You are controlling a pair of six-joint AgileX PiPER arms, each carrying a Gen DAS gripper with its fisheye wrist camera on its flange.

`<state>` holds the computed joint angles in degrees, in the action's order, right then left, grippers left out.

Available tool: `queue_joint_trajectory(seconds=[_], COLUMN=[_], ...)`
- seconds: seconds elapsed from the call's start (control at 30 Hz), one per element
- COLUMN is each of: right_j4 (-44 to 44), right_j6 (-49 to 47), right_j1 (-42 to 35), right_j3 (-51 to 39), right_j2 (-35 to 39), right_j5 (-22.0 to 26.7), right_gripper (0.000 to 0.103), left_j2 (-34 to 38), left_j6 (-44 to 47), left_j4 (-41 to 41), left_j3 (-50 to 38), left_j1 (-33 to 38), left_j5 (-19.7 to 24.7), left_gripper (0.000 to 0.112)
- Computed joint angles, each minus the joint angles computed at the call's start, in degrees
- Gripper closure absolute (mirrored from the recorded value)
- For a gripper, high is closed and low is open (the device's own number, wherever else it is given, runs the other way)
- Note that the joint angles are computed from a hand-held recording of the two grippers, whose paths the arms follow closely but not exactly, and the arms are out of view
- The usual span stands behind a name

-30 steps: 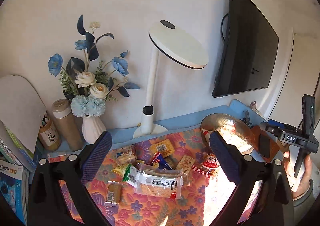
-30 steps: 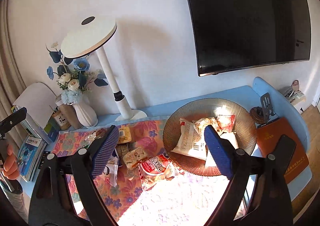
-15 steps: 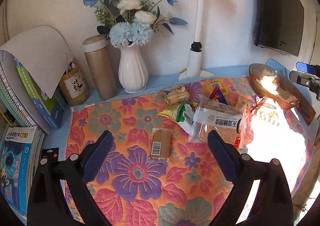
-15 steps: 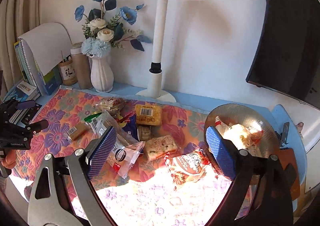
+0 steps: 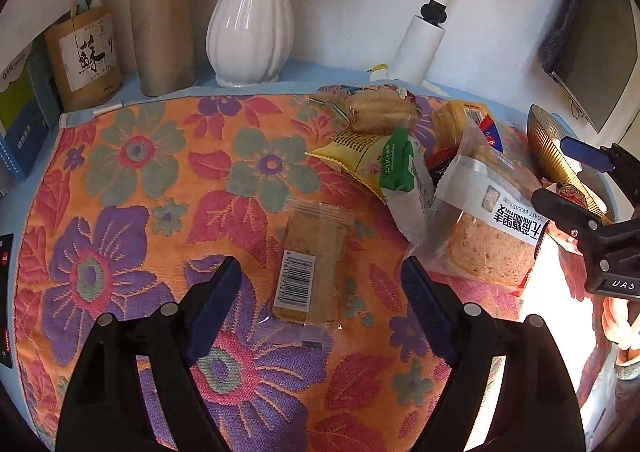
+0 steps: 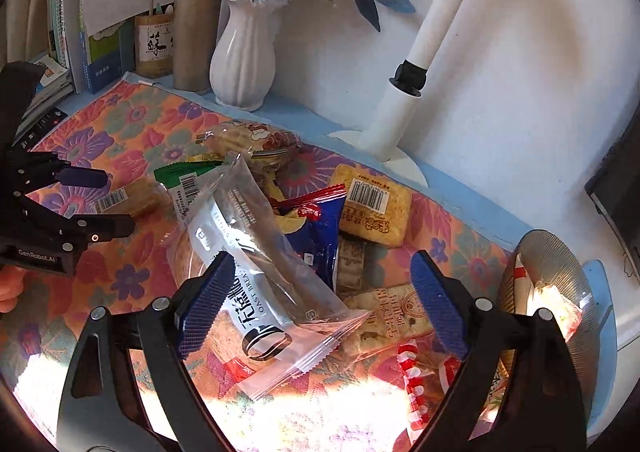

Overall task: Organize snacks
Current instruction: 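Grasp the small brown wrapped cake with the left tool while the right tool grasps the toast bread bag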

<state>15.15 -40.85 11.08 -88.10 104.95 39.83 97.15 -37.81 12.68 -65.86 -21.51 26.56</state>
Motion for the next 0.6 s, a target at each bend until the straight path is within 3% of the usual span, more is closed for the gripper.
queue_joint_trajectory(seconds=[0.03, 0.13, 0.23, 0.3, 0.37, 0.53, 0.6], right_j4=[-1.0, -0.1, 2.6, 1.7, 3.2, 10.2, 11.2], right_j6=[0.7, -0.7, -3.4, -3.4, -4.1, -5.7, -8.3], right_j1=[0.4, 0.6, -0.2, -0.4, -1.9, -9.9, -12.6], right_j3=[0.3, 1.3, 0.0, 1.0, 1.4, 0.7, 4.4], right_j2=[0.3, 0.2, 0.5, -0.6, -1.3, -0.7, -2.6], right_j5=[-0.6, -1.0, 4.1, 5.6, 9.4, 24.8, 25.3], right_gripper=[0.035, 0.043, 0.065, 0.071, 0.074, 0.085, 0.085], left_j2=[0.7, 2.6, 3.3, 2.6, 1.1, -1.4, -1.6], left_j6=[-0.7, -6.3, -13.0, -16.8, -16.7, -9.5, -8.0], left_j4=[0.7, 8.3, 15.2, 17.7, 15.8, 6.6, 5.7], left_j3=[0.1, -1.7, -1.9, -0.7, 1.6, 5.2, 5.7], left_j1=[-0.2, -2.9, -5.1, -5.3, -3.8, 0.0, 0.1], left_j5=[-0.6, 2.2, 4.6, 4.1, 1.1, -5.7, -6.2], left_gripper=[0.031, 0.034, 0.053, 0.071, 0.077, 0.077, 0.077])
